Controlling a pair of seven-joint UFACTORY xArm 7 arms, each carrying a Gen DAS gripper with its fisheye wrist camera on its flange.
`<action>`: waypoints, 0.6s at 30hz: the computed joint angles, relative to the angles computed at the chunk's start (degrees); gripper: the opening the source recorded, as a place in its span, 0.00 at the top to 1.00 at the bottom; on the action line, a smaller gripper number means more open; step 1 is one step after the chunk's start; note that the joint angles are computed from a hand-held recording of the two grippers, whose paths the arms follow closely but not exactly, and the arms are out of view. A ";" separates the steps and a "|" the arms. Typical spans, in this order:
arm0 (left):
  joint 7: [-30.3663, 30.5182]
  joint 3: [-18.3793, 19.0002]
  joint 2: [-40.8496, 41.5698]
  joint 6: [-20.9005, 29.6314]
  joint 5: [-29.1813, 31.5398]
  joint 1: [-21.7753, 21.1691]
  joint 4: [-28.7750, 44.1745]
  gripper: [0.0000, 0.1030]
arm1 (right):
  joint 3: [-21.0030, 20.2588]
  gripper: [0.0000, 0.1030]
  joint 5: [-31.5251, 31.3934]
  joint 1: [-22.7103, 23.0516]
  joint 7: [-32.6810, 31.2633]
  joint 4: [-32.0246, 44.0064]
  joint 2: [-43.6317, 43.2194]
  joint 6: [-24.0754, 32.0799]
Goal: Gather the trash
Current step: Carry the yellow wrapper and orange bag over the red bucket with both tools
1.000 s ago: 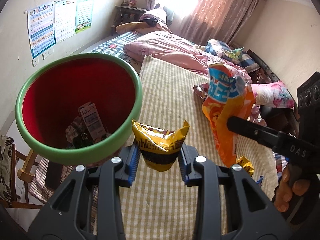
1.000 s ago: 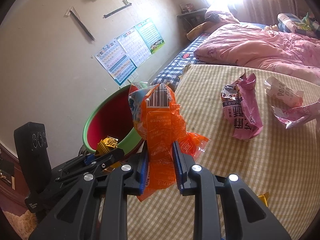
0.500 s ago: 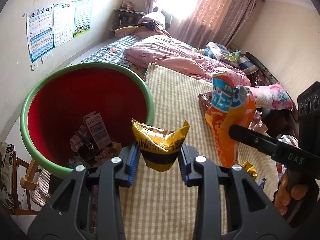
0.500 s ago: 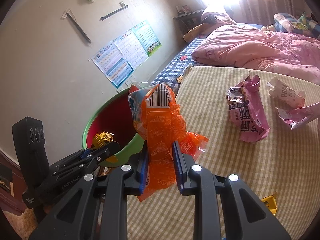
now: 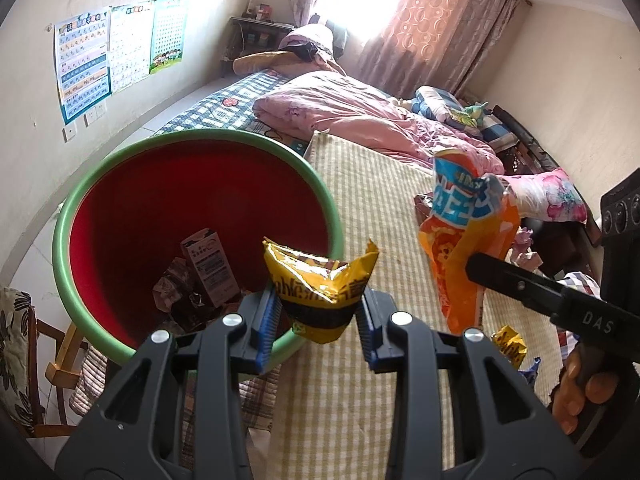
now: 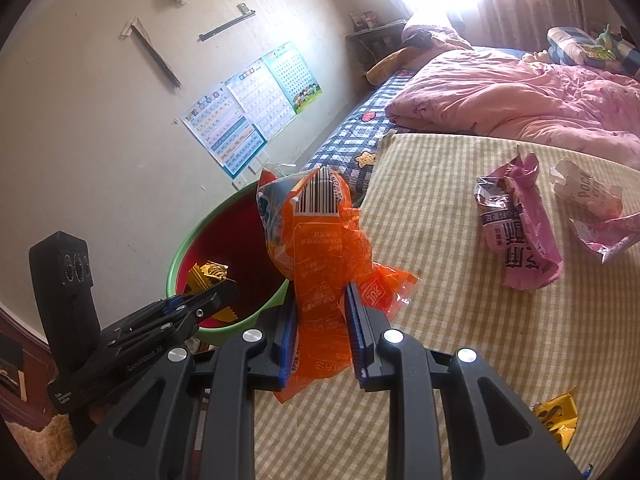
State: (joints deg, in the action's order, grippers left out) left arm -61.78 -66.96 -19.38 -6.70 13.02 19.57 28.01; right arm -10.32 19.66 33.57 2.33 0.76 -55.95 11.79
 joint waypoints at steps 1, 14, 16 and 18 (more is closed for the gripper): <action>0.12 0.53 0.12 -0.19 0.05 -0.26 -0.25 0.68 | 0.23 0.78 0.06 0.27 0.30 0.26 0.52 -0.29; 1.89 2.88 0.29 -0.88 -0.82 -0.63 -1.70 0.68 | -0.15 0.78 -0.34 2.88 1.42 1.49 4.42 -3.51; 2.15 3.44 0.09 -0.96 -1.08 -1.10 -2.03 0.68 | -0.13 0.78 -0.48 2.88 1.63 1.53 4.40 -3.49; 2.46 3.75 -0.01 -1.00 -1.26 -1.19 -2.25 0.68 | -0.17 0.78 -0.55 3.14 1.79 1.56 4.70 -3.86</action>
State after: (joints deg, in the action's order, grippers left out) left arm -59.32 -63.22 -19.39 -7.70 11.76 18.38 25.76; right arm -10.49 19.11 36.71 4.12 2.33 -51.25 7.93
